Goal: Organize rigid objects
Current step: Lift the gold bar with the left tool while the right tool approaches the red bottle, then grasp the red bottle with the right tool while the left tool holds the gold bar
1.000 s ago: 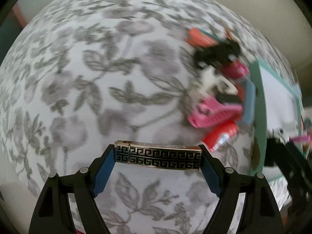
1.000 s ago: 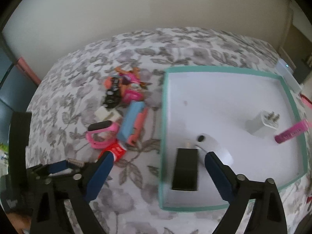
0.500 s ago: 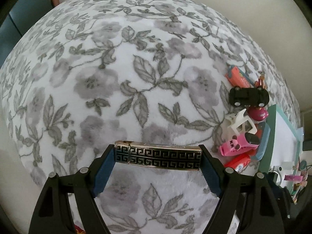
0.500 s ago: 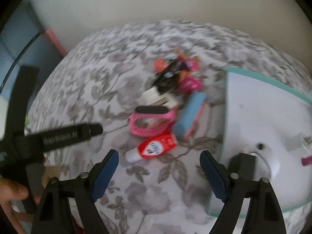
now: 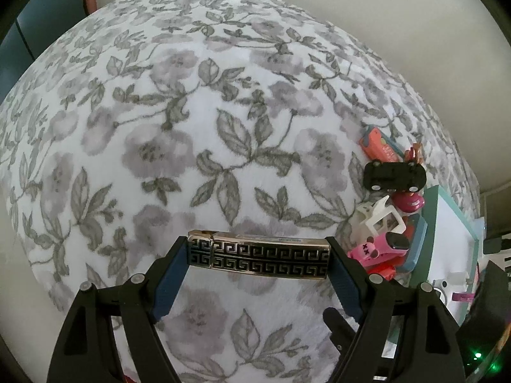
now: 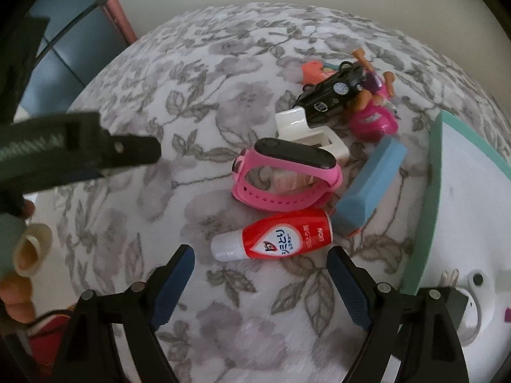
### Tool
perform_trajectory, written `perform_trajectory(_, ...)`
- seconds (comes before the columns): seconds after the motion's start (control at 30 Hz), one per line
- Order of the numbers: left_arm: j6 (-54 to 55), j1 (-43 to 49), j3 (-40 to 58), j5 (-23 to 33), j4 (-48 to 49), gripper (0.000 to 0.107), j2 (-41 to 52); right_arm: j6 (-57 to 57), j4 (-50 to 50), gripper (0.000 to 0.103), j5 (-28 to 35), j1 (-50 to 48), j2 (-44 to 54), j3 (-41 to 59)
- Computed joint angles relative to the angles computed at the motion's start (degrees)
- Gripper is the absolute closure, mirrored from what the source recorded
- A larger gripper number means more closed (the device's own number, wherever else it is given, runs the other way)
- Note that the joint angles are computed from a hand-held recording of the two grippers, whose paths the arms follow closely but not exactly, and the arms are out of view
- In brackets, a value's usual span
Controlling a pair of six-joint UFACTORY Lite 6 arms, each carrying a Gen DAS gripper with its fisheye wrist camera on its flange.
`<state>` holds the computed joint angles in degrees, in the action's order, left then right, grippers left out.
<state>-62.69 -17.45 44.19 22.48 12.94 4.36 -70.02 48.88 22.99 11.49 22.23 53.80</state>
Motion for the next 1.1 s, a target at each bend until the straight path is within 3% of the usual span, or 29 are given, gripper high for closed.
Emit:
perform_trajectory(0.37,0.0,-0.3,1.4,-0.5,0.6,0.024,1.8,-3.9,1.8,0.02,-4.8,2.8,1.3,0.1)
perform_trajectory(0.73,0.5,-0.7,1.7,-0.5,0.4,0.024,2.3,-12.0,5.8,0.019,-5.8,2.5,-0.2,-2.6)
perform_trajectory(0.83,0.5,-0.8,1.7,-0.6,0.4,0.024,2.3,-12.7,6.2,0.025,-6.2,2.4,-0.3,-2.6)
perform_trajectory(0.9,1.0,-0.7,1.8,-0.6,0.0,0.024,2.4,-13.2,6.5,0.034,-6.6,1.8,-1.4,-3.5)
perform_trajectory(0.97,1.5,-0.6,1.8,-0.7,-0.4,0.024,2.6,-13.3,6.7,0.056,-7.4,1.4,-2.7,-4.3)
perform_trajectory(1.1,2.2,-0.7,1.7,-0.7,-1.1,0.024,2.8,-15.6,9.5,0.058,-6.6,0.4,-2.5,-4.1)
